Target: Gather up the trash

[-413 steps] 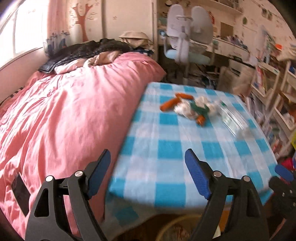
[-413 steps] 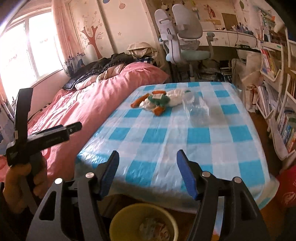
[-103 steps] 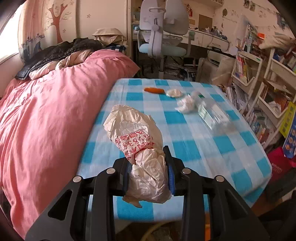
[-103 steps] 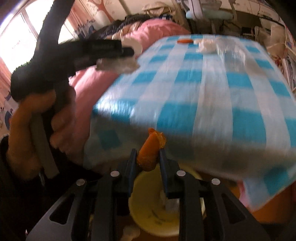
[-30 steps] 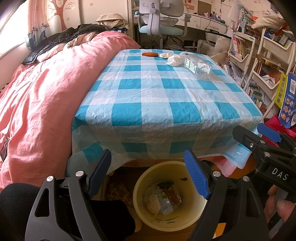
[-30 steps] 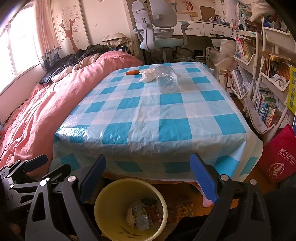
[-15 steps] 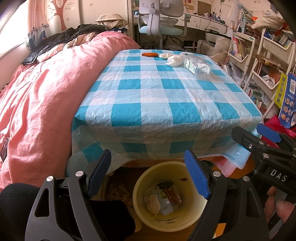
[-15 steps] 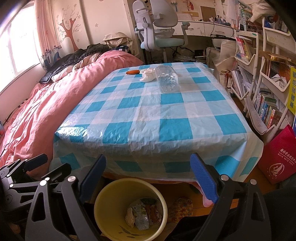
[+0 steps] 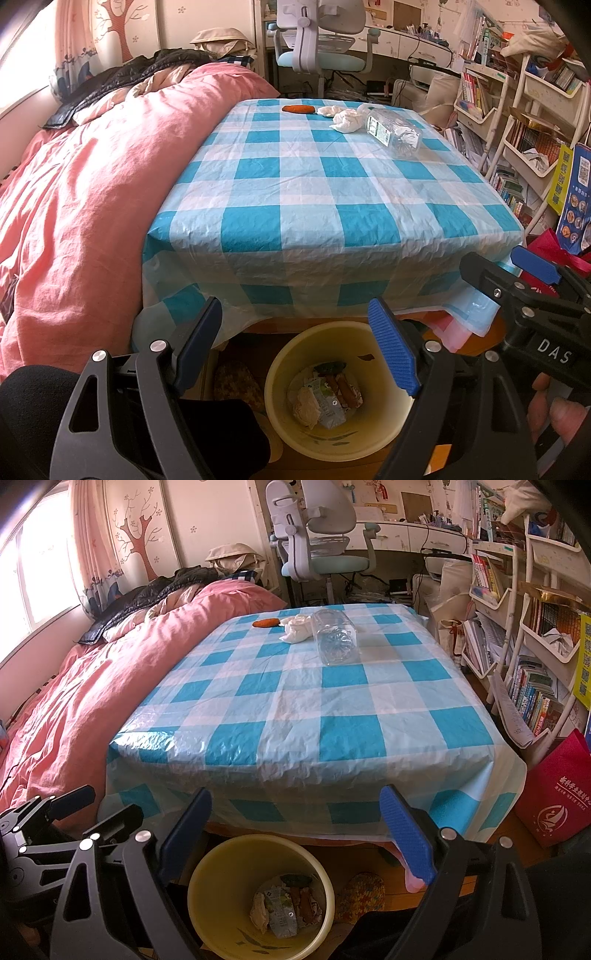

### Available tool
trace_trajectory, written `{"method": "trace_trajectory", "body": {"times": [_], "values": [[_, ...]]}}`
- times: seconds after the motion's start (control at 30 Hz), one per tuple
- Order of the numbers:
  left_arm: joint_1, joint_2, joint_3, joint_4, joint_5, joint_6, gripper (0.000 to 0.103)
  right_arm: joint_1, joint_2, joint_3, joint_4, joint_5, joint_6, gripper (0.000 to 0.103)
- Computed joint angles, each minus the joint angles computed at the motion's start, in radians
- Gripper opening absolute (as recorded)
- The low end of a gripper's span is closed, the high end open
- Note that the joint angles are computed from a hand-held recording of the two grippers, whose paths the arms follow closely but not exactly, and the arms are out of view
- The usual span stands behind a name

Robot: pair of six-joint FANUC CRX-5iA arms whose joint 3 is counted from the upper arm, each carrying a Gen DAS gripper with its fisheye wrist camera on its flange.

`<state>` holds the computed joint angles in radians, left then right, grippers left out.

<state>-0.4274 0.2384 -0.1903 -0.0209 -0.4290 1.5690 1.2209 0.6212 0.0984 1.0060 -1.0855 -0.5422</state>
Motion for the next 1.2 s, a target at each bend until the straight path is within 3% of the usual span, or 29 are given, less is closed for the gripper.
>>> {"method": "trace_trajectory", "body": {"times": [0.5,0.7,1.2], "values": [[-0.001,0.002,0.003,-0.003,-0.001,0.005,0.078,0.0,0.005,0.005,0.001,0.004,0.001,0.089],[0.004,0.006,0.01,0.052,0.019,-0.041,0.078,-0.024,0.001,0.008,0.027,0.009,0.024,0.089],[0.019,0.162,0.281,0.048,-0.025,-0.034,0.079,-0.177,-0.004,0.071,0.01,0.052,0.232,0.09]]}}
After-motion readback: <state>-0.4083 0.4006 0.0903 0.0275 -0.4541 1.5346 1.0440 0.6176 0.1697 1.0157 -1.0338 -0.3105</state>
